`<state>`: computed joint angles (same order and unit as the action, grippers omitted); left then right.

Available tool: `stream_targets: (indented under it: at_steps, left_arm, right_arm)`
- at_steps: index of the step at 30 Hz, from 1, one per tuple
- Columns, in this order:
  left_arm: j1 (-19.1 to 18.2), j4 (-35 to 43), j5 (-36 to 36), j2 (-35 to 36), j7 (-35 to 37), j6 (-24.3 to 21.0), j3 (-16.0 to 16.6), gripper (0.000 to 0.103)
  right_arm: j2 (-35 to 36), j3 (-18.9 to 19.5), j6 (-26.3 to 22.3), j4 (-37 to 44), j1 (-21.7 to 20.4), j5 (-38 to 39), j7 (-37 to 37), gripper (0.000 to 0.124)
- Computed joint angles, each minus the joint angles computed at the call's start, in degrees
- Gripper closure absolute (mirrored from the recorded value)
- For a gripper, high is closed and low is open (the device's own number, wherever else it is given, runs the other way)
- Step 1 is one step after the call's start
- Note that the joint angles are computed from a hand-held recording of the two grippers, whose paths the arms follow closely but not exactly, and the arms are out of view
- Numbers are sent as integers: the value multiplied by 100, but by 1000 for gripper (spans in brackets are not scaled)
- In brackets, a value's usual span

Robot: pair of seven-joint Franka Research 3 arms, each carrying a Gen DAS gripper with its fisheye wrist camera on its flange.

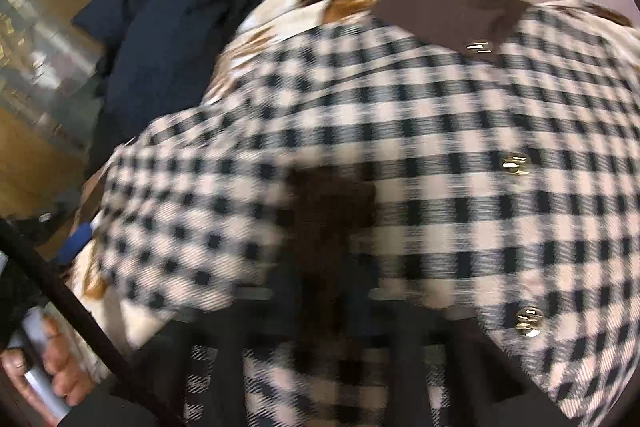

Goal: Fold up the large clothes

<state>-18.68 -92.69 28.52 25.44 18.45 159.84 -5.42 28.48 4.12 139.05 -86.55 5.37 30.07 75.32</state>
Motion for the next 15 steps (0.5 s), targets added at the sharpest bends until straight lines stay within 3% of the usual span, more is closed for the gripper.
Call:
stream_targets:
  at_steps: [6, 11, 15]
  left_arm:
    - [-159, 481, 68, 264, 491, -474, -94, 30]
    - [-155, 778, -170, 520, 855, -649, -234, 30]
    - [-405, 1184, -41, 768, 856, -1059, -73, 30]
  right_arm:
    - [-269, -410, 480, -154, 134, -683, 335, 113]
    - [-190, -851, 499, 35, 53, -1534, 1022, 113]
    - [-28, -1175, 420, 247, -9, -2227, 1626, 113]
